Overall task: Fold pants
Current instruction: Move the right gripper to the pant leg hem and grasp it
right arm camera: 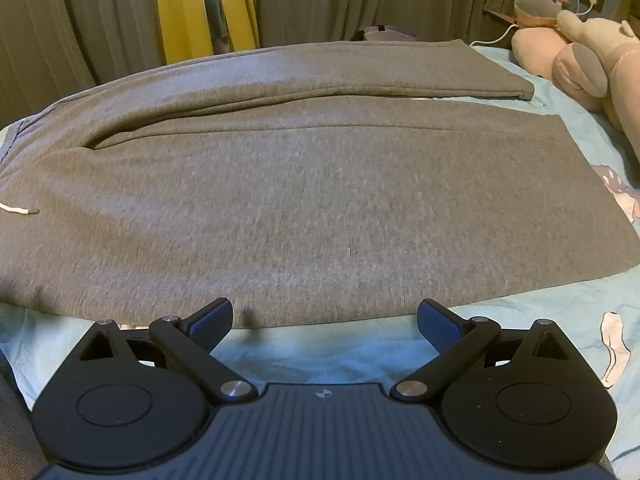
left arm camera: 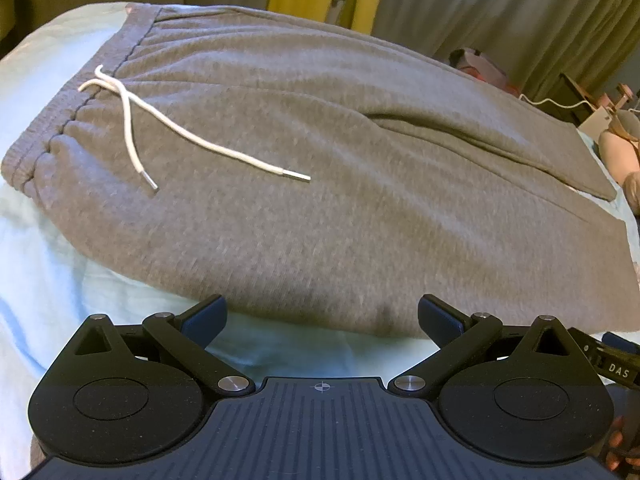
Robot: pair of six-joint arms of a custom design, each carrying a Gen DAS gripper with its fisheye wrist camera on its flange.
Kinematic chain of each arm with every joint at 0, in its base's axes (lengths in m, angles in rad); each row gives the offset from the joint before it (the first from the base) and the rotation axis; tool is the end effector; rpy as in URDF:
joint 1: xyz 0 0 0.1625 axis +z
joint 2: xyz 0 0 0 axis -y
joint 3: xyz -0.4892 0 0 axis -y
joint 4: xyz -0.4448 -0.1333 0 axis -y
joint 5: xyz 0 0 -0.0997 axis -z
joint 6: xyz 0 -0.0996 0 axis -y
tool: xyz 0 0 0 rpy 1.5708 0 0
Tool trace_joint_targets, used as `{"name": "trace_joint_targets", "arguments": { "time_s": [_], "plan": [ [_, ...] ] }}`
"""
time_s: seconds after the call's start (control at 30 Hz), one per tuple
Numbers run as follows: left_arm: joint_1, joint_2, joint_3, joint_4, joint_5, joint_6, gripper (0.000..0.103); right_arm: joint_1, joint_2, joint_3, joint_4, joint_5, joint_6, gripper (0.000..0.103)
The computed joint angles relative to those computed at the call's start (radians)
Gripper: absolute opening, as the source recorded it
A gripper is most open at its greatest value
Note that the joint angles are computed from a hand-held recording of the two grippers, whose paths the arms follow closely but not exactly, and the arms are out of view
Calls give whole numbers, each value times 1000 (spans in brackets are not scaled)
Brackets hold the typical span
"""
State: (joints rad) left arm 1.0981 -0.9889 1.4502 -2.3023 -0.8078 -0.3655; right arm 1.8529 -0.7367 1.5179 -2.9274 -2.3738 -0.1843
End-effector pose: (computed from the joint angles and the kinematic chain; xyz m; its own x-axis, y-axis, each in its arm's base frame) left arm -0.1763 -0.7887 0.3304 -0.8363 -0.1527 -0.5266 0.1498 0.8603 -0.4873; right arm 0.2818 -0.7507 0.1742 -0.7201 0.0319 0.6931 -0.3718 0.8256 -0.4243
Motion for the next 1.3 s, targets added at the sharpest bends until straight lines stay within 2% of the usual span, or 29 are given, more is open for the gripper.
{"name": "trace_joint_targets", "arguments": {
  "time_s": [0.3,0.53,0.67,0.77,0.83,0.93,1.1,1.17,1.23,1.3],
  "plan": [
    [1,7,-15,20,-3,4,103,-3,3,-13,36,1,23,99],
    [13,-8,-23,-3,-79,-35,103,-16,12,-40,9,22,22,99],
    [14,35,-83,9,-40,-54,103,-34,51,-116,71,-25,58,99],
    [18,86,-153,37,-16,-60,103,-47,91,-178,111,-67,52,99],
    [21,129,-218,55,1,-40,103,-60,103,-203,172,-76,106,99],
    [18,220,-336,-6,82,8,103,-72,112,-196,81,-53,108,99],
    [39,395,-572,-162,118,83,103,-80,135,-194,-33,-47,86,99],
    [58,472,-690,-137,153,61,103,-82,144,-200,-59,-51,66,99],
    [74,515,-753,-135,185,57,103,-84,156,-216,-71,-53,51,99],
    [88,544,-773,-206,242,136,103,-84,163,-234,-51,-57,55,99]
  ]
}}
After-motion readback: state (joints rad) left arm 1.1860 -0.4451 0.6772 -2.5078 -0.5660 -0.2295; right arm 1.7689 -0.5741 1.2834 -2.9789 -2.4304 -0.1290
